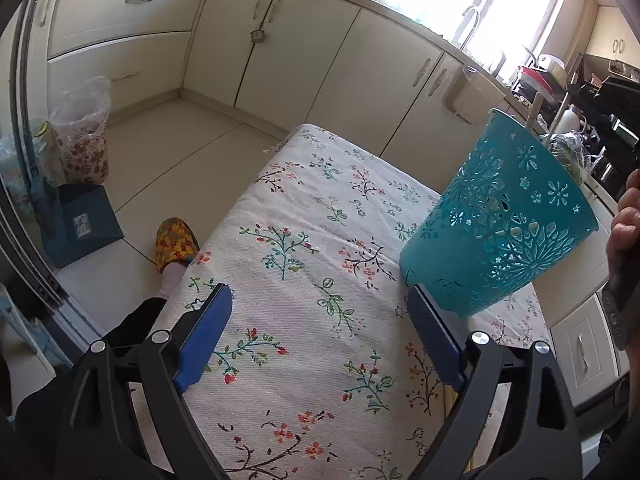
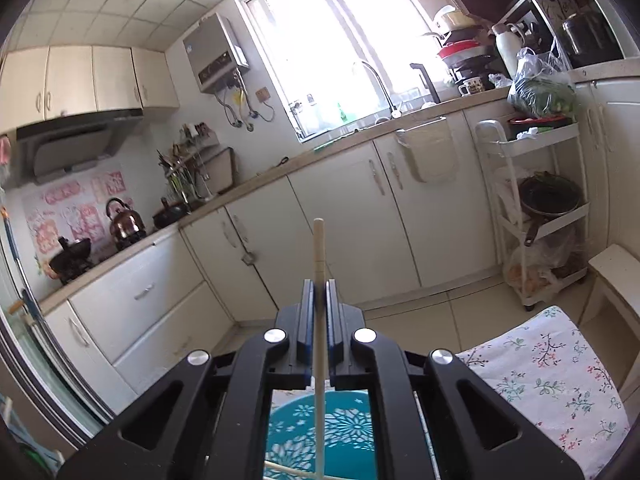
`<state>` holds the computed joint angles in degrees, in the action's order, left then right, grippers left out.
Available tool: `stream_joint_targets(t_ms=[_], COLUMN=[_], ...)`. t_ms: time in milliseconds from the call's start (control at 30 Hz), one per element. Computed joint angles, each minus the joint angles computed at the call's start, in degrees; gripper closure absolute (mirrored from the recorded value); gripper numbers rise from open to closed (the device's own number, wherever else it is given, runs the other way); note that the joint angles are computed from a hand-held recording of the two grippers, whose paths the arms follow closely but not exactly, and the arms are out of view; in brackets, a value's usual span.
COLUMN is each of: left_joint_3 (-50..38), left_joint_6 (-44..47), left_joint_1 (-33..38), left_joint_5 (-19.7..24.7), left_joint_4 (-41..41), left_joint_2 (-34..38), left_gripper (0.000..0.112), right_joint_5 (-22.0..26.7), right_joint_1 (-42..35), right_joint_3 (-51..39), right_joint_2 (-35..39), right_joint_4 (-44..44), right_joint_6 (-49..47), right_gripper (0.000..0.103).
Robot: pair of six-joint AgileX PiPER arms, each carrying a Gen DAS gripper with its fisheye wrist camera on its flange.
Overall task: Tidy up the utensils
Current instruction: 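Lift the stick with the right tool and release it into the basket, then grasp another wooden stick with the left tool while the right tool grasps a stick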
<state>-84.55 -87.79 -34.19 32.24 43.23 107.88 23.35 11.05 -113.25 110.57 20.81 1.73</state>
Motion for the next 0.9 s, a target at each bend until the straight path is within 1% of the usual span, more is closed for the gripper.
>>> stream_joint_targets(t_ms=[100, 200, 233, 267, 300, 433, 467, 533, 600, 633, 667, 733, 767, 900], left_joint_3=[0.33, 0.46, 0.50, 0.49, 0.50, 0.15, 0.12, -0.37, -0.37, -0.47, -0.53, -0.96, -1.08, -1.12], left_joint_6=[-0.26, -0.67, -0.84, -0.92, -0.87, -0.72, -0.70, -0.36, -0.42, -0.43, -0.40, 0.06, 0.29, 0.73], left_joint_1=[0.20, 0.25, 0.23, 0.22, 0.24, 0.24, 0.24, 0.22, 0.10, 0.02, -0.02, -0.15, -0.18, -0.12], left_joint_5=[-0.56, -0.71, -0.70, -0.59, -0.58, -0.10, -0.03, 0.44, 0.72, 0.89, 1.02, 1.62, 1.88, 2.41], left_joint_4=[0.01, 0.14, 0.22, 0.24, 0.17, -0.11, -0.16, -0.56, -0.50, -0.47, -0.49, -0.96, -1.20, -1.61], left_joint_2=[-0.12, -0.16, -0.19, -0.20, -0.20, 0.00, 0.03, 0.32, 0.30, 0.35, 0.38, 0.56, 0.61, 0.55], left_gripper=[0.027, 0.027, 0.027, 0.027, 0.027, 0.026, 0.026, 0.026, 0.026, 0.026, 0.026, 0.026, 0.026, 0.026], right_joint_5=[1.51, 3.66, 4.25, 3.96, 3.48, -0.34, -0.87, -0.47, 2.27, 5.42, 8.09, 9.87, 10.72, 10.86], right_joint_1=[0.03, -0.53, -0.63, -1.12, -1.43, -4.35, -5.45, -6.92, -7.41, -7.28, -6.89, -5.19, -4.64, -2.20], right_joint_3=[0.44, 2.74, 3.00, 4.80, 6.37, 20.52, 26.00, 35.40, 41.93, 45.00, 46.91, 49.31, 49.48, 46.26], right_joint_2=[0.05, -1.61, -2.20, -3.49, -4.57, -15.14, -19.29, -25.87, -29.69, -30.45, -30.02, -28.05, -26.33, -20.88], right_joint_4=[0.67, 4.73, 5.41, 7.72, 9.51, 22.62, 26.83, 30.91, 27.90, 24.49, 22.38, 17.74, 16.89, 12.46], right_joint_6=[-1.45, -6.86, -7.86, -10.35, -12.02, -25.16, -29.76, -34.76, -33.65, -31.68, -30.69, -27.57, -26.79, -22.56], right_gripper=[0.096, 0.096, 0.093, 0.085, 0.082, 0.081, 0.081, 0.081, 0.081, 0.083, 0.087, 0.089, 0.090, 0.090])
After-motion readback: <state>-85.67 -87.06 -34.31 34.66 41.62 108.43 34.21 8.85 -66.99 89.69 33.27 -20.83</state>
